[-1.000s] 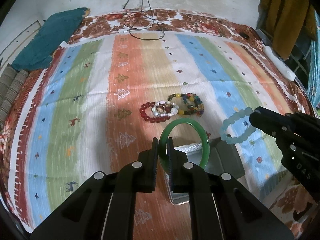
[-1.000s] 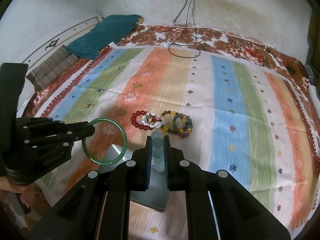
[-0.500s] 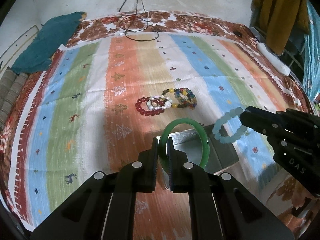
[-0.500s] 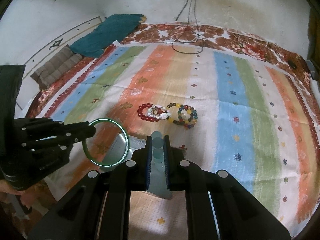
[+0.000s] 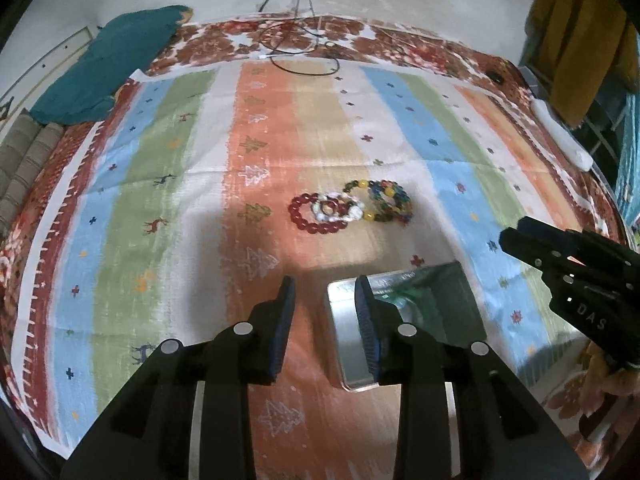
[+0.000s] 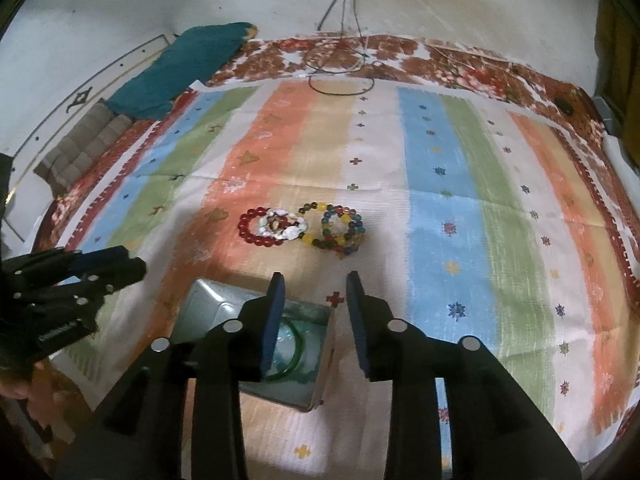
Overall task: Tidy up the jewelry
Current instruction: 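Open the left tool over the tin while the right tool releases its bracelet, then move both tools back toward the remaining bracelets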
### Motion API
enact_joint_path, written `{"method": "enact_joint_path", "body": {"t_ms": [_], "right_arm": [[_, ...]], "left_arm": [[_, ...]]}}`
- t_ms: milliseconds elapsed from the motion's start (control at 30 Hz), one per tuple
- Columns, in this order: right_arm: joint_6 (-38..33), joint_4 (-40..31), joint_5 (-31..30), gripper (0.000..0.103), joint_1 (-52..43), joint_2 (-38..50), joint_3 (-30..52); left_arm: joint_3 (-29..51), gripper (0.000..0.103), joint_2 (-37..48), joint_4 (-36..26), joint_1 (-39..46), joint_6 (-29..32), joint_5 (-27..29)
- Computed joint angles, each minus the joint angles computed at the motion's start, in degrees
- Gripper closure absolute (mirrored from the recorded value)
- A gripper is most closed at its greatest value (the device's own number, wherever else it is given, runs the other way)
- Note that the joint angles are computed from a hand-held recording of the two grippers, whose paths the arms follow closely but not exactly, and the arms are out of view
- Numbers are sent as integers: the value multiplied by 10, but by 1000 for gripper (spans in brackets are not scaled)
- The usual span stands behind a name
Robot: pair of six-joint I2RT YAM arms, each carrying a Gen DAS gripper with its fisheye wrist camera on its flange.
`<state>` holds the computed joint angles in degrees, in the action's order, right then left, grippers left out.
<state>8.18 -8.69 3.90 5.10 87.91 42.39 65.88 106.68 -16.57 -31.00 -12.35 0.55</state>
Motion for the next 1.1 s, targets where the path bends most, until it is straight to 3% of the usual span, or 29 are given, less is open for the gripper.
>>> {"method": "enact_joint_path", "body": {"t_ms": [367,1100], "right_arm": [[-16,-25,3,50,-23,80,70],[-34,-63,0,41,-41,213,195]], "left_arm": [[92,58,67,-29,-1,23,-21],[296,51,225,-124,4,70,-24]]}}
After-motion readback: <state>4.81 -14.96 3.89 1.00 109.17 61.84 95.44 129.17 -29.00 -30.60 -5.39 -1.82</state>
